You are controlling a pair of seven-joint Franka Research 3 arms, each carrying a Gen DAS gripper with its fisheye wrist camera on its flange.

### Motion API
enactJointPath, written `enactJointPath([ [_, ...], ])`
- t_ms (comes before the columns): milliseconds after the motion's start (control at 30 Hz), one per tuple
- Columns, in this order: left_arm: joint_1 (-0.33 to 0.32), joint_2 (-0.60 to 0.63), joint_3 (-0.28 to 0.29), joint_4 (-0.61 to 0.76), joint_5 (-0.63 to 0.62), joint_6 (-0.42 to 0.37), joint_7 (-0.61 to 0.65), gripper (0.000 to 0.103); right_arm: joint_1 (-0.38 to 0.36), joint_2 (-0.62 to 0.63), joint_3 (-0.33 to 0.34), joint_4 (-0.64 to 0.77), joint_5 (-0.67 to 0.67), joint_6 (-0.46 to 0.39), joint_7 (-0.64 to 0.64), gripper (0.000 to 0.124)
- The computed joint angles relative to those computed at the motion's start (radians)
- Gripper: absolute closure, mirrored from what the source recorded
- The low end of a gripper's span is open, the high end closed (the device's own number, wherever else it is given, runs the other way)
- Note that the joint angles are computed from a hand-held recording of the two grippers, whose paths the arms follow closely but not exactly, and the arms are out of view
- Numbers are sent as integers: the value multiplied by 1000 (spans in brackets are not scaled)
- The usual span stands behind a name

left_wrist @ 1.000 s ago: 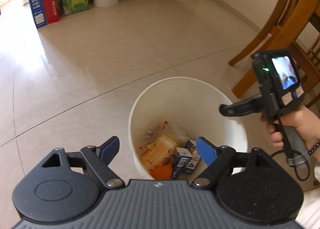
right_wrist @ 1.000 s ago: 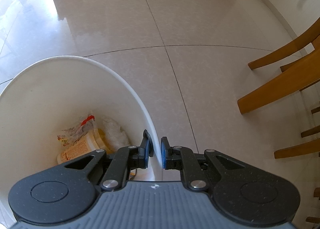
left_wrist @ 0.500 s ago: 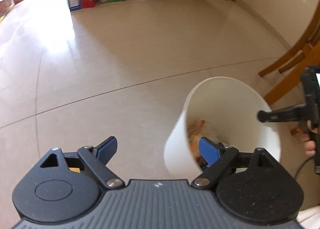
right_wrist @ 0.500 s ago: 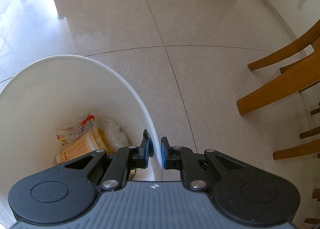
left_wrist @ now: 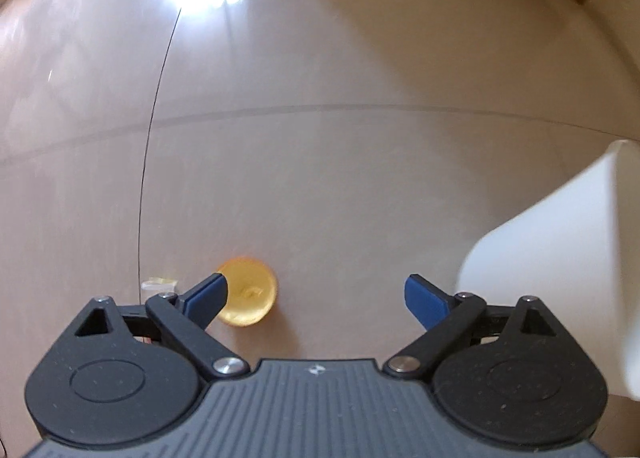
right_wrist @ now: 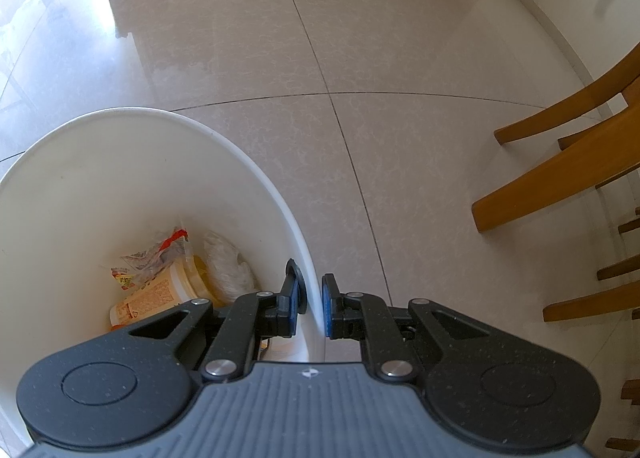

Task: Collect trash
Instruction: 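Return the left tool to the pile and grasp the orange peel half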

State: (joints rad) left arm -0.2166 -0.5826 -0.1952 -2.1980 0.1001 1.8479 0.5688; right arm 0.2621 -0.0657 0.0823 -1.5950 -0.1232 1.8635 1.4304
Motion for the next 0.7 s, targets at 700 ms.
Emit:
enactJointPath([
  [700,57,-39,92,-325,-104,200,80,8,13,-14,15,-30,-61,24,12,109],
])
